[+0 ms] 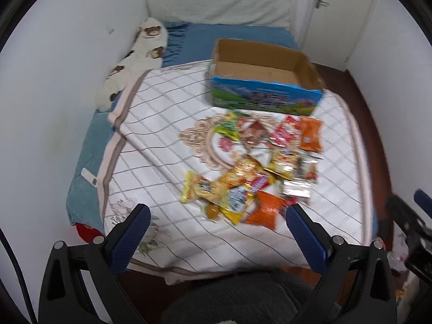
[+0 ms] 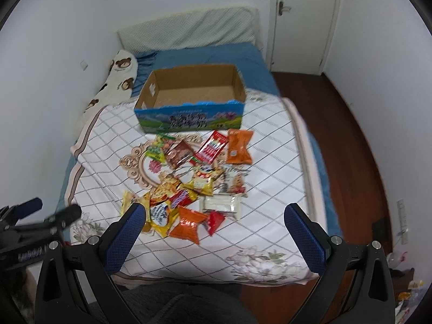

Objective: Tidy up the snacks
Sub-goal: 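Grasp the yellow egg-biscuit bag with the left gripper while the right grasps the Seaqap noodle pack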

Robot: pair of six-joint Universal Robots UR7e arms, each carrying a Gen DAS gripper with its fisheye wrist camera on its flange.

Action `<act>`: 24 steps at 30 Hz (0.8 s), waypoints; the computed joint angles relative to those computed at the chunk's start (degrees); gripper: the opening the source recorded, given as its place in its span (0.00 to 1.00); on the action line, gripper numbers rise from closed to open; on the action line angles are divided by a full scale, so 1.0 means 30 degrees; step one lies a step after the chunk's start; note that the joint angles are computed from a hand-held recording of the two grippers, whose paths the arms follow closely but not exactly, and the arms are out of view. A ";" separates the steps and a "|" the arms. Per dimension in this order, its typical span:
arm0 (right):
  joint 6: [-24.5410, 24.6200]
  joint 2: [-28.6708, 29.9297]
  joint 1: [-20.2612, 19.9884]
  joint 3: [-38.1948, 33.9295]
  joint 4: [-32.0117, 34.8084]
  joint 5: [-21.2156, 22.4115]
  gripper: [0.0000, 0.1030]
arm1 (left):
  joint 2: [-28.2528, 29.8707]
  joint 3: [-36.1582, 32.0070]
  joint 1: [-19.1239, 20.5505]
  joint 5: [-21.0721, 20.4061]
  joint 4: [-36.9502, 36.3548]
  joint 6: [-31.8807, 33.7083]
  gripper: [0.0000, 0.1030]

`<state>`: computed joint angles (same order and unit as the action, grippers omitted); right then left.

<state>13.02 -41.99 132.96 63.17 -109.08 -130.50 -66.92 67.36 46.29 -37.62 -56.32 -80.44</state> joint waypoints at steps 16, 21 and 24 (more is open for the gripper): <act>0.2522 0.4534 -0.4318 0.0557 0.1397 0.5363 0.96 | -0.2115 0.5499 0.7331 -0.6260 -0.8981 0.3040 0.98; 0.3314 0.5965 -0.4516 -0.0577 0.0874 0.5996 0.94 | -0.2432 0.6672 0.9652 -0.9047 -1.4977 0.2723 0.98; 0.3814 0.6796 -0.4572 -0.1742 0.1236 0.6004 0.94 | -0.1639 0.6362 1.1129 -1.1092 -1.6991 0.2681 0.97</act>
